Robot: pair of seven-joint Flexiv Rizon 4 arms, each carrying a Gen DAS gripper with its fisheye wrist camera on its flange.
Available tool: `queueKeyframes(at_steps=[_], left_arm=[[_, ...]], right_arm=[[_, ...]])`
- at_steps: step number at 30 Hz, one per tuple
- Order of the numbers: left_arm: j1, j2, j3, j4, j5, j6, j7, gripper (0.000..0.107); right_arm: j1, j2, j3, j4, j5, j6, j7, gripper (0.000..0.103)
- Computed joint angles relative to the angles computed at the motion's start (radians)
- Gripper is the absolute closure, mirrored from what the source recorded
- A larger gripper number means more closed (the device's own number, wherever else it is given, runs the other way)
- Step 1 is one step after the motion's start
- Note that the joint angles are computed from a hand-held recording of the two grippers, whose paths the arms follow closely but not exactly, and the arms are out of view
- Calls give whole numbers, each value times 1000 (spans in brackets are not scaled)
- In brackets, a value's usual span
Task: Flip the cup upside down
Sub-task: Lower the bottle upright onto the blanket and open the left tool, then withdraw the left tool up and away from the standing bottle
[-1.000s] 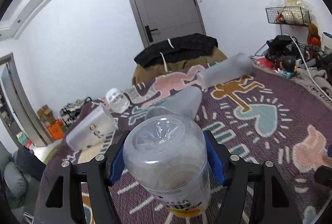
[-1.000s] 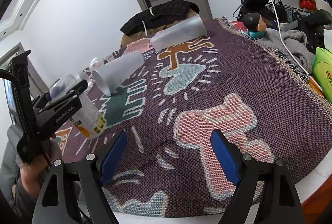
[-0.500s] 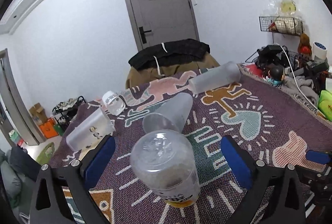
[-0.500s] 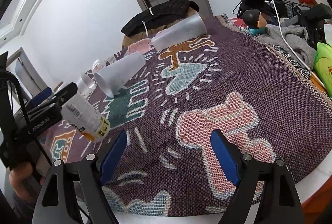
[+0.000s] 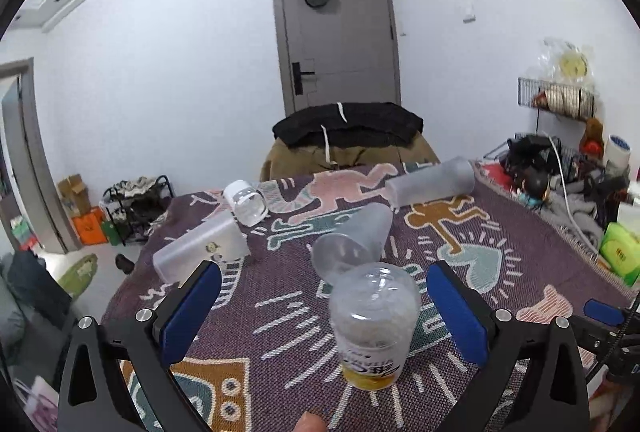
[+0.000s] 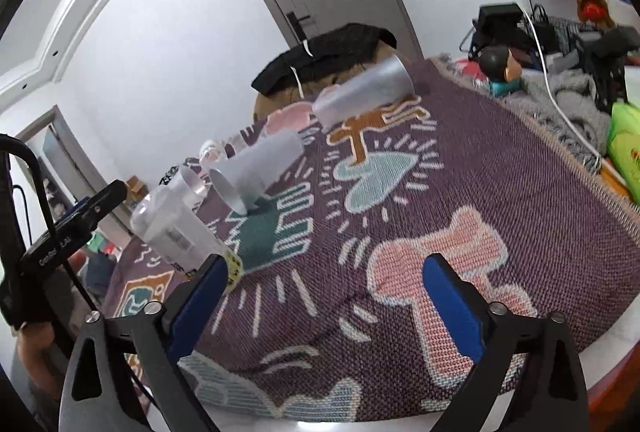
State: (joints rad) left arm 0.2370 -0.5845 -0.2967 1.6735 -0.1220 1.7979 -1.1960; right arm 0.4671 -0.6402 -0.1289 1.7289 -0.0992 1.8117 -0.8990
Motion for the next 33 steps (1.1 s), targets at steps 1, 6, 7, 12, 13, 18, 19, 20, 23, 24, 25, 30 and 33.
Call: queueKeyframes(at_steps=[1, 6, 7, 12, 13, 18, 19, 20, 23, 24, 25, 30, 33], left_arm=[[33, 7, -33, 14, 9, 7, 0, 4], [176, 35, -161, 84, 95, 78, -38, 4], [208, 40, -188, 97, 118, 78, -49, 4], [334, 62, -282, 155, 202, 83, -88, 4], [371, 65, -311, 172, 223, 89, -95, 4], [513, 79, -415, 238, 314, 119, -153, 4], [543, 80, -440, 247, 331, 121, -166, 4], [571, 79, -465, 257, 345, 124, -178, 4], [641, 77, -528, 274, 390, 125, -198, 4], [663, 77, -547, 281, 408, 127, -195, 4], [670, 79, -552, 286, 417, 133, -193, 4], [736, 76, -597, 315, 466, 171, -222, 4], [747, 83, -579, 324, 493, 201, -253, 4]], right_arm=[[8, 1, -7, -1, 2, 2, 0, 3], [70, 9, -60, 10, 18, 31, -21, 3], [74, 9, -59, 13, 21, 41, -29, 3], [100, 17, -62, 20, 34, 46, -65, 3], [114, 20, -73, 27, 39, 51, -75, 3], [139, 31, -81, 42, 61, 63, -113, 3], [144, 34, -82, 47, 65, 66, -120, 3], [153, 37, -89, 52, 71, 71, -129, 3], [161, 47, -85, 66, 81, 81, -154, 3], [154, 50, -72, 70, 80, 89, -164, 3], [147, 53, -59, 78, 78, 101, -176, 3], [117, 60, 0, 90, 78, 93, -201, 3], [151, 71, -27, 103, 87, 87, -215, 3]])
